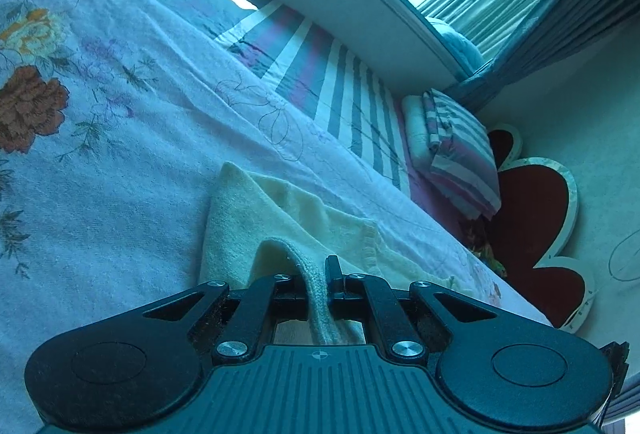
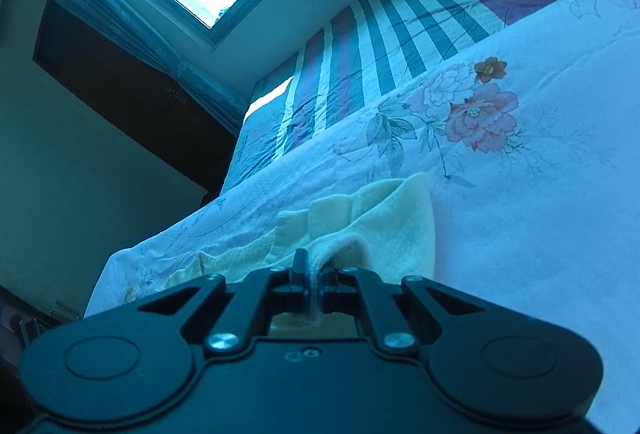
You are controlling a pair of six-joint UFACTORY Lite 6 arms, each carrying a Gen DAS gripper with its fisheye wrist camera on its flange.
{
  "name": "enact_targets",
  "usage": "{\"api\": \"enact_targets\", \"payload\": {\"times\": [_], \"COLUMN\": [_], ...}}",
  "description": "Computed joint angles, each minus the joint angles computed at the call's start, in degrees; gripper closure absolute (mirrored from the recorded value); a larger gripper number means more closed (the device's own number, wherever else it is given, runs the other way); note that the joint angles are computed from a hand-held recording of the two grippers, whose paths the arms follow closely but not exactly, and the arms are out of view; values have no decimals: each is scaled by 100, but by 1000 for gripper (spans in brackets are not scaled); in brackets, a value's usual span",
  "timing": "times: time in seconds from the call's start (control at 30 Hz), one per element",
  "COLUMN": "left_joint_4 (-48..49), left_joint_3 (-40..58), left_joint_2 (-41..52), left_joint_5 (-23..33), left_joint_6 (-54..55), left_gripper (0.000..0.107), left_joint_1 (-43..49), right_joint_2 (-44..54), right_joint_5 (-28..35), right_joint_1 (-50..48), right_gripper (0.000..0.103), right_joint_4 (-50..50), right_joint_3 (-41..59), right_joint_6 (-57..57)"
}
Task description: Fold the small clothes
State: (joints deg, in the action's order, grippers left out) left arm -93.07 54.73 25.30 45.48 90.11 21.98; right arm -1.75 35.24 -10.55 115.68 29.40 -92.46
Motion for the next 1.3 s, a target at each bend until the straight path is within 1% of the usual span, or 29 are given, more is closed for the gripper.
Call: {"api": "enact_targets", "payload": {"times": [0.1, 0.13, 0.17, 0.27, 0.33, 0.37, 0.4, 0.43, 0.47, 0.5, 0.53, 0.6, 0.63, 0.67, 0.73, 0.77, 0.8, 0.83, 0.9, 1.0, 1.13, 1.17, 1.2, 1.23, 1.27, 1.3], "left_joint_4": [-41, -78, -147, -430, -631, -679, -816, -1030, -1362, -1555, -1521, -1536, -1514, -1480, -1166, -1135, -1115, -872, -739, -622, -303, -231, -300, -214, -214, -371], "left_joint_3": [457, 563, 617, 668, 623, 631, 588, 493, 320, 199, 228, 293, 387, 448, 765, 837, 889, 1075, 1270, 1450, 1873, 1933, 1881, 1933, 1977, 1930], "left_joint_2": [462, 561, 618, 689, 722, 759, 746, 661, 550, 476, 489, 449, 416, 383, 400, 401, 427, 482, 594, 730, 966, 1013, 1013, 1087, 1145, 1135], "left_joint_5": [-113, -158, -176, -176, 66, 133, 120, 31, 107, 253, 404, 342, 150, -45, -444, -613, -728, -898, -1133, -1229, -1439, -1453, -1422, -1435, -1491, -1400], "left_joint_6": [-303, -346, -347, -275, -164, -140, -57, 46, 331, 544, 535, 717, 941, 1129, 1480, 1771, 2025, 2056, 2207, 2282, 1902, 1797, 1865, 1767, 1666, 1760], "left_gripper": [103, 103, 103, 103, 103, 92, 78, 35, 11, 10, 10, 11, 15, 24, 35, 44, 47, 47, 47, 47, 47, 51, 60, 92, 101, 102], "left_joint_1": [-206, -284, -347, -427, -356, -321, -307, -270, -204, -132, -33, 11, -16, -81, -196, -289, -375, -478, -650, -803, -1023, -1054, -1072, -1086, -1103, -1063], "right_joint_2": [782, 969, 1098, 1256, 1266, 1254, 1264, 1265, 1271, 1246, 1219, 1104, 1050, 976, 829, 780, 764, 764, 769, 933, 1144, 1185, 1220, 1192, 1172, 1183], "right_joint_5": [334, 461, 522, 661, 720, 813, 881, 944, 1022, 1082, 1121, 1203, 1263, 1295, 1233, 1189, 1082, 962, 742, 389, -74, -166, -293, -472, -659, -787], "right_joint_1": [-190, -271, -315, -414, -511, -598, -661, -722, -791, -869, -930, -1040, -1088, -1116, -1093, -1064, -982, -878, -675, -289, 211, 309, 437, 589, 716, 805], "right_gripper": [92, 88, 81, 82, 83, 83, 82, 81, 78, 70, 69, 69, 69, 69, 69, 69, 69, 69, 69, 68, 68, 69, 76, 81, 94, 97], "right_joint_4": [141, 213, 298, 420, 375, 320, 304, 307, 294, 278, 312, 317, 298, 276, 251, 234, 239, 249, 300, 548, 986, 1121, 1360, 1681, 1999, 2218], "right_joint_3": [447, 541, 605, 660, 624, 577, 557, 522, 493, 464, 434, 354, 336, 306, 299, 310, 364, 427, 507, 701, 940, 987, 1028, 1022, 1022, 1043], "right_joint_6": [-2, -44, -121, -433, -573, -639, -691, -735, -757, -765, -822, -920, -978, -1033, -1166, -1229, -1301, -1388, -1574, -1958, -2503, -2658, -2906, -3212, -3547, -3797]}}
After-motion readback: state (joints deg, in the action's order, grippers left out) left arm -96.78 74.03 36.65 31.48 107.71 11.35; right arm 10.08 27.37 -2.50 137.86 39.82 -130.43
